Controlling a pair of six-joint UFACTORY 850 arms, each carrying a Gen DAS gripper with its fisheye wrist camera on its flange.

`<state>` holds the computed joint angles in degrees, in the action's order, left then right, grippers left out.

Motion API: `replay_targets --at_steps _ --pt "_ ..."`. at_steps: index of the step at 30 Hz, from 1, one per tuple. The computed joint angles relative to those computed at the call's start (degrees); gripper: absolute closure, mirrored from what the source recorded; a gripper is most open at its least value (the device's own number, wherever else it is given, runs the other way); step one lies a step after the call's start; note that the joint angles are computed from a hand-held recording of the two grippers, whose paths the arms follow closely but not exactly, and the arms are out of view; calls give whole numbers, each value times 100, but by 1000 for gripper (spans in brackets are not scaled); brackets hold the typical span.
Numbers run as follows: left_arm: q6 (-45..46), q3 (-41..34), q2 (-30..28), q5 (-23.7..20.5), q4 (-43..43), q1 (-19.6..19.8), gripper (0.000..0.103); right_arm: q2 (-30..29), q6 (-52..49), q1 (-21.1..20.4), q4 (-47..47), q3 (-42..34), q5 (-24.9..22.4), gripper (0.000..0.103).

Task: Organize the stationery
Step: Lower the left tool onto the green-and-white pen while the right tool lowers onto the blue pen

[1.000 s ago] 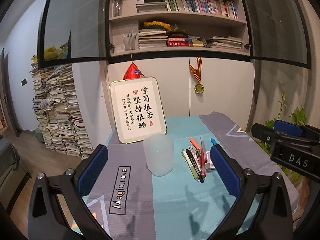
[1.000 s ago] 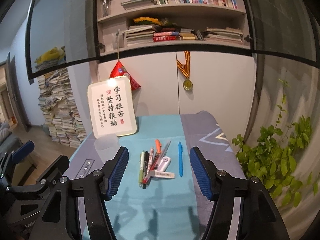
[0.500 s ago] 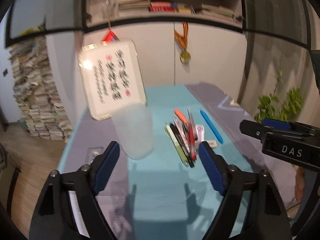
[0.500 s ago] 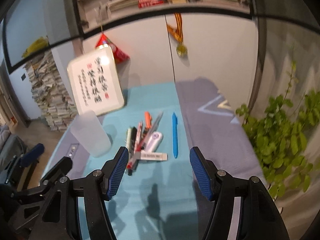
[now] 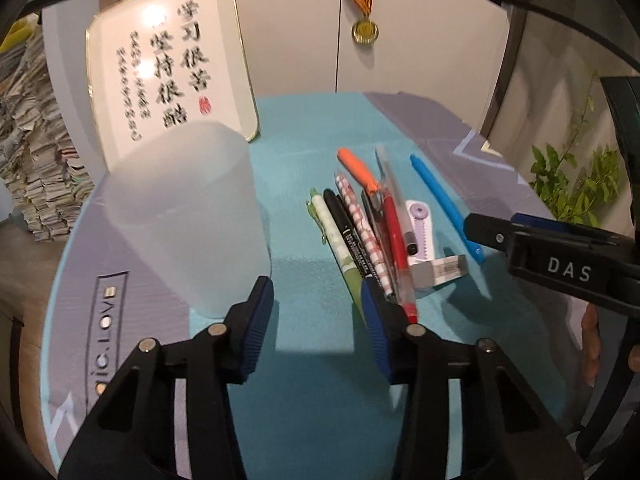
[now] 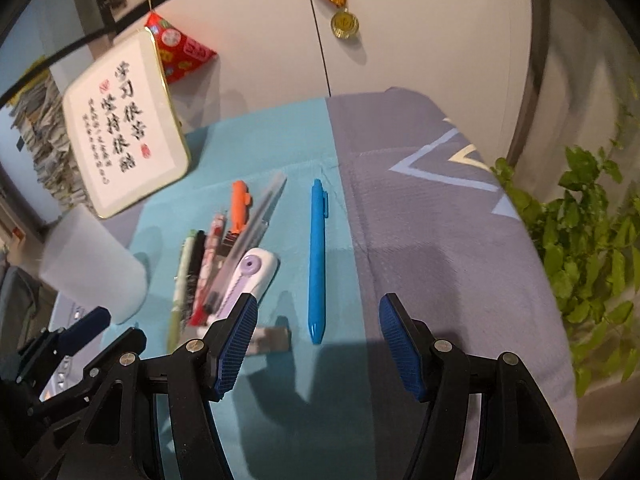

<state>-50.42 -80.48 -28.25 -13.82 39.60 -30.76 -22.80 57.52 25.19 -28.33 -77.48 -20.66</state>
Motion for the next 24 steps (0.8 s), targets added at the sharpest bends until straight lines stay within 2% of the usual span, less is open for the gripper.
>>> replay_targets --at_steps 4,7,12,14,17,18,19,20,21,24 --pt "740 -195 -187 -85 -697 41 61 -275 -501 -50 376 -251 -166 37" --pt "900 -239 -217 -38 -840 56 61 -360 -700 -85 572 -307 -208 37" --pt "1017 -332 -271 -102 -881 21 61 -427 -363 -16 16 -380 -386 41" --pt "1466 -401 -319 -132 -1330 19 61 -464 -187 26 -298 -413 -498 44" --pt "1336 -557 -423 -246 -1181 -12 61 -491 205 88 -878 -409 -620 58" --pt "1346 -590 -445 -272 -1203 -12 62 -476 249 75 -919 -380 -567 67" --pt "1531 -621 -465 -266 -1412 0 68 -464 358 70 -1028 -358 -573 76" --pt "1728 -631 -468 -255 -1650 17 76 -458 409 58 -1069 -346 -569 81" --pt "1879 -625 -461 -252 -1819 30 79 -442 463 40 -1094 -322 -557 86" --pt "1881 -538 -398 -269 -1839 46 81 -399 460 -5 -1023 -261 -448 89"
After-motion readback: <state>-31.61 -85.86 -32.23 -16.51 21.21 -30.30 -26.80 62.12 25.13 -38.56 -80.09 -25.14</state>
